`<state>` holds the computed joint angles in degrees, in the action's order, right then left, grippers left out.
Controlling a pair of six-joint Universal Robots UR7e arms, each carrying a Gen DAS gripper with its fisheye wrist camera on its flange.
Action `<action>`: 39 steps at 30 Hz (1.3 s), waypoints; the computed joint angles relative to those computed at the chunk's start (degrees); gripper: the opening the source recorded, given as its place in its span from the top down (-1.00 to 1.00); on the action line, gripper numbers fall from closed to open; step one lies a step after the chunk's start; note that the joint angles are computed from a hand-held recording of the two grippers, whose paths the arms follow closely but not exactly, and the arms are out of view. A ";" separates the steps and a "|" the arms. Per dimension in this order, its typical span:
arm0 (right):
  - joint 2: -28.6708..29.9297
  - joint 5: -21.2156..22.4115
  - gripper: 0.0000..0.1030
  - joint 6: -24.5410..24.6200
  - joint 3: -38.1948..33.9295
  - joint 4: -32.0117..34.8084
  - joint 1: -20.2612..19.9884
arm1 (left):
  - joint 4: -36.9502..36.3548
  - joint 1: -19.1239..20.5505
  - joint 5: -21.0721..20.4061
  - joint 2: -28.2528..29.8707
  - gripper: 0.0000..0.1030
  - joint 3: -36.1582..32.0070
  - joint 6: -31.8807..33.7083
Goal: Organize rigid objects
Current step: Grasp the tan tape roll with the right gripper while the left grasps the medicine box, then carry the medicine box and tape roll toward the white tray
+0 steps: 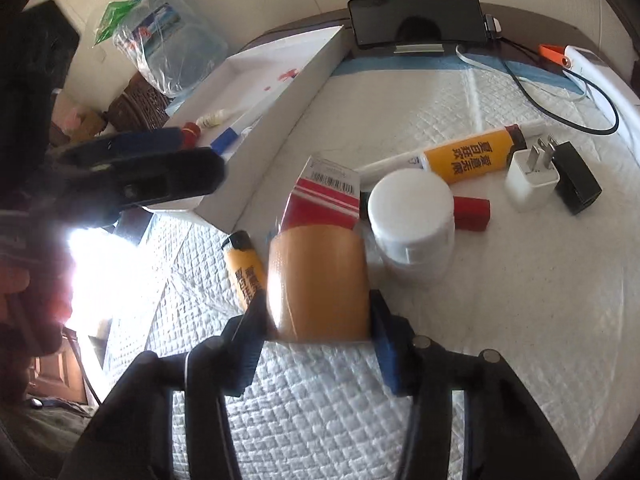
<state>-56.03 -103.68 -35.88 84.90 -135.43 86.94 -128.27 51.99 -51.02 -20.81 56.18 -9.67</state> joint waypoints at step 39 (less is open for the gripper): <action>-12.39 13.30 0.06 -0.39 4.67 -21.15 1.40 | -25.90 -6.02 10.69 -5.99 0.07 7.03 10.25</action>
